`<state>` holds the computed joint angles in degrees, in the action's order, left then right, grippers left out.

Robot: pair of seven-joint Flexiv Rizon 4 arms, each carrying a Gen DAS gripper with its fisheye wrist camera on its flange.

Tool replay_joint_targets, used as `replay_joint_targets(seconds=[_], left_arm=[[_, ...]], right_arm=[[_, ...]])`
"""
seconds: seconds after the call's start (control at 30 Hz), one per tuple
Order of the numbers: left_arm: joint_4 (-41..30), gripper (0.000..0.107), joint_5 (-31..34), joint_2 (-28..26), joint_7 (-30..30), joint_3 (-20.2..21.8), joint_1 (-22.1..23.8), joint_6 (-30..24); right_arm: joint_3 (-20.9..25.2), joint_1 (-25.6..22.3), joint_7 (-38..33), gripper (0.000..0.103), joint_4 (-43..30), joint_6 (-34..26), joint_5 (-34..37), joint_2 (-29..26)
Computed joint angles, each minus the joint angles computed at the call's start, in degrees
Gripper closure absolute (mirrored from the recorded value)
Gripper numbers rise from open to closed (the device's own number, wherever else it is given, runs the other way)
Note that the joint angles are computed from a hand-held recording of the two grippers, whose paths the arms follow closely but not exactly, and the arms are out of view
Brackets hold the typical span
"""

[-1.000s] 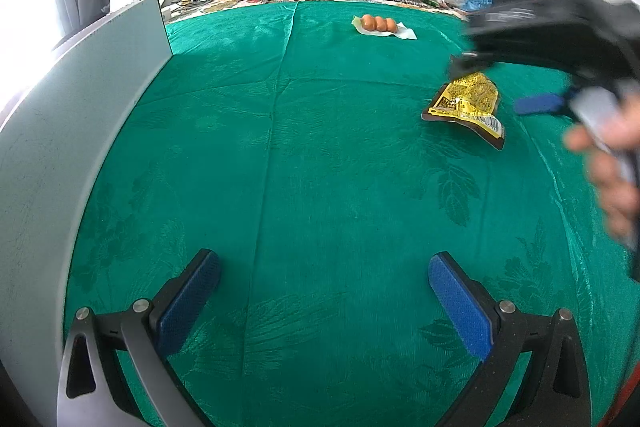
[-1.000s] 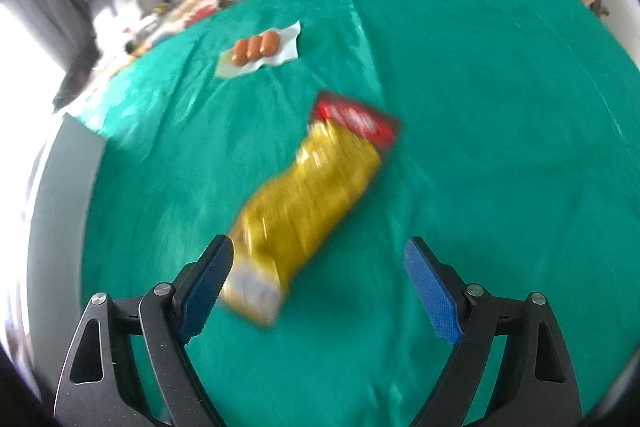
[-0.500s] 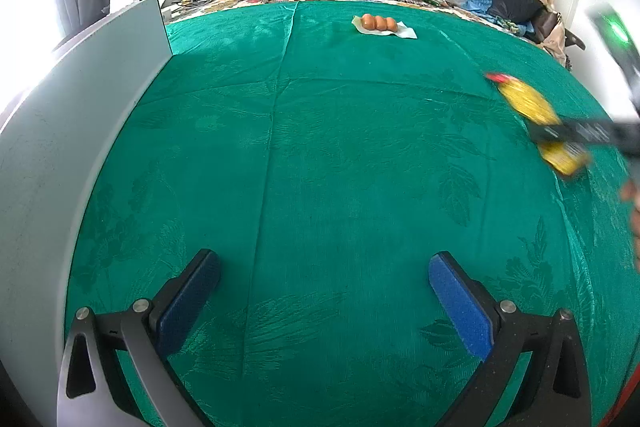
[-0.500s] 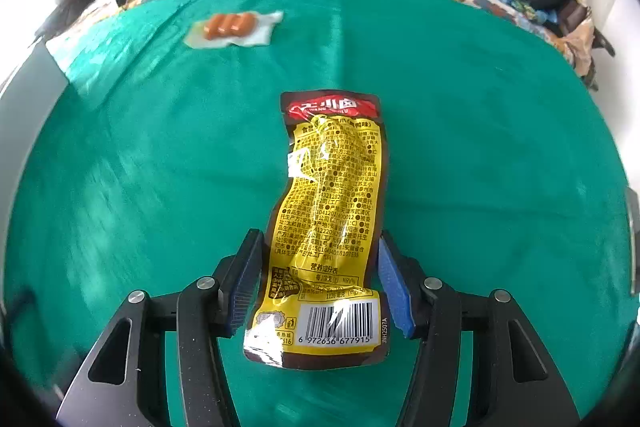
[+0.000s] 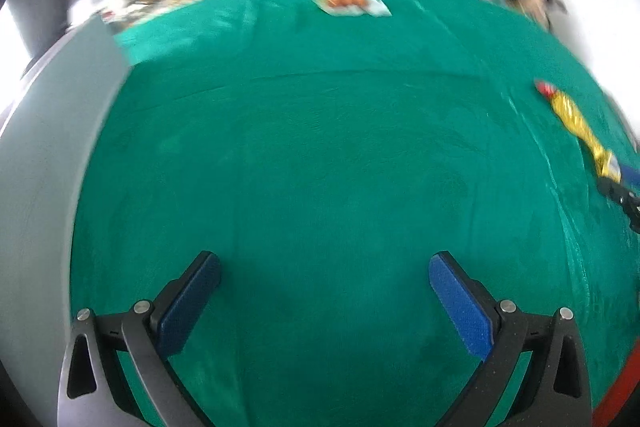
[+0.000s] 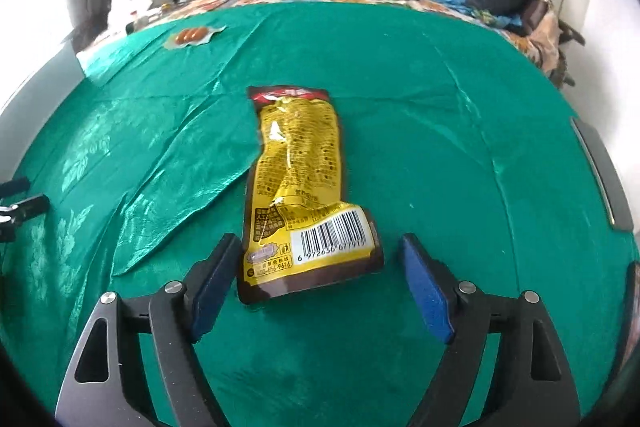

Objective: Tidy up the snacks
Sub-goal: 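Lower the gold bag onto the sheet and open the right tool, then grasp the sausage pack on white paper with the left tool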

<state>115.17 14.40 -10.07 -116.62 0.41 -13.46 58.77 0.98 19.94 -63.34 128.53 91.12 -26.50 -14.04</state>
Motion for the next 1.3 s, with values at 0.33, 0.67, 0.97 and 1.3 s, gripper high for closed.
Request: replay_joint_targets(seconds=[0.33,0.67,0.97,1.3], left_arm=[[-34.8,0.004,-16.6,-20.0,10.6,-0.4,5.0,-12.8],[-66.8,0.004,-15.5,-40.7,5.0,0.4,5.7,-29.3],[-76.2,0.004,-15.4,-47.3,7.0,2.2,4.1,-34.5],[-64.9,0.050,-11.1,-40.2,9.2,1.7,3.7,-25.9]], right_arm=[[-1.7,0.8,1.9,0.017,0.7,0.2,-2.5,0.4],[-0.8,0.0,1.2,0.016,1.5,0.5,-1.9,0.9],[-0.4,-0.3,0.8,0.016,1.3,0.2,-1.4,1.0],[-0.4,-0.2,0.8,0.016,1.3,0.2,-1.3,1.0]])
